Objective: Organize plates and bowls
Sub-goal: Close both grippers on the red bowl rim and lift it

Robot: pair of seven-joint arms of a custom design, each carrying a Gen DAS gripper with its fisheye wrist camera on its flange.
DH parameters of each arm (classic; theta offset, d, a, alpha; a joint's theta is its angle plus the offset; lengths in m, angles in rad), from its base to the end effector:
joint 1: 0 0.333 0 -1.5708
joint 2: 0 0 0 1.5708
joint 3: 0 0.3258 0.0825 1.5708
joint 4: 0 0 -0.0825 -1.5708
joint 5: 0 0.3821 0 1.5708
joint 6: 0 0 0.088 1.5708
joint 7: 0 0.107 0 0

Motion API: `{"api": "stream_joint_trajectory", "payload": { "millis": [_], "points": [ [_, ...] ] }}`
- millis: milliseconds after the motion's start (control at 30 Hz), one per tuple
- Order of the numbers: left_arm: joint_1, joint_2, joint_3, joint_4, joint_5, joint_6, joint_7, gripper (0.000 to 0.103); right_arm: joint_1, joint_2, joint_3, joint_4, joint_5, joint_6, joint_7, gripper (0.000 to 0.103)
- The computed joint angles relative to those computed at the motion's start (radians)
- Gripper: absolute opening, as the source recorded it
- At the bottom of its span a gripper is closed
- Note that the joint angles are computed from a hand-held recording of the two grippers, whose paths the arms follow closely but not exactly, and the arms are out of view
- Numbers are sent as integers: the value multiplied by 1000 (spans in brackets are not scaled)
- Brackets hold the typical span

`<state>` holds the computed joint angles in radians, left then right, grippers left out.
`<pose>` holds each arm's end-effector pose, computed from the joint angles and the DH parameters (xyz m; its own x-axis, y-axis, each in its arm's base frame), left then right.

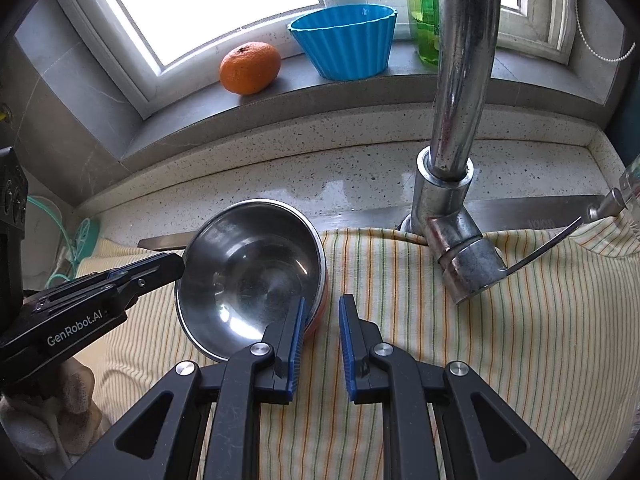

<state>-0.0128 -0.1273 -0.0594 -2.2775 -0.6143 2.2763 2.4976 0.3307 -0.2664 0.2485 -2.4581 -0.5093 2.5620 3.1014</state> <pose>0.5062 -0.0512 0.4349 -0.6072 -0.7499 0.2625 -0.7761 0.4890 -0.3982 0.3904 0.2676 0.4400 -0.4764 -0.8503 -0.2235 -0.7179 0.5230 -0.4594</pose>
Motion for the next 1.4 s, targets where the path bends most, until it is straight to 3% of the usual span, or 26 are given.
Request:
{"api": "stream_joint_trajectory", "payload": {
  "millis": [633,933,1400],
  "points": [
    [-2,15,-6,-8,-14,21,30,6,5,40,-19,12,25,48,-28,12],
    [-5,0,-4,-19,-12,31,35,5,14,42,-19,27,32,24,-37,11],
    [7,-91,42,-37,-45,-21,72,5,32,-5,9,50,42,-26,-33,11]
  ]
}}
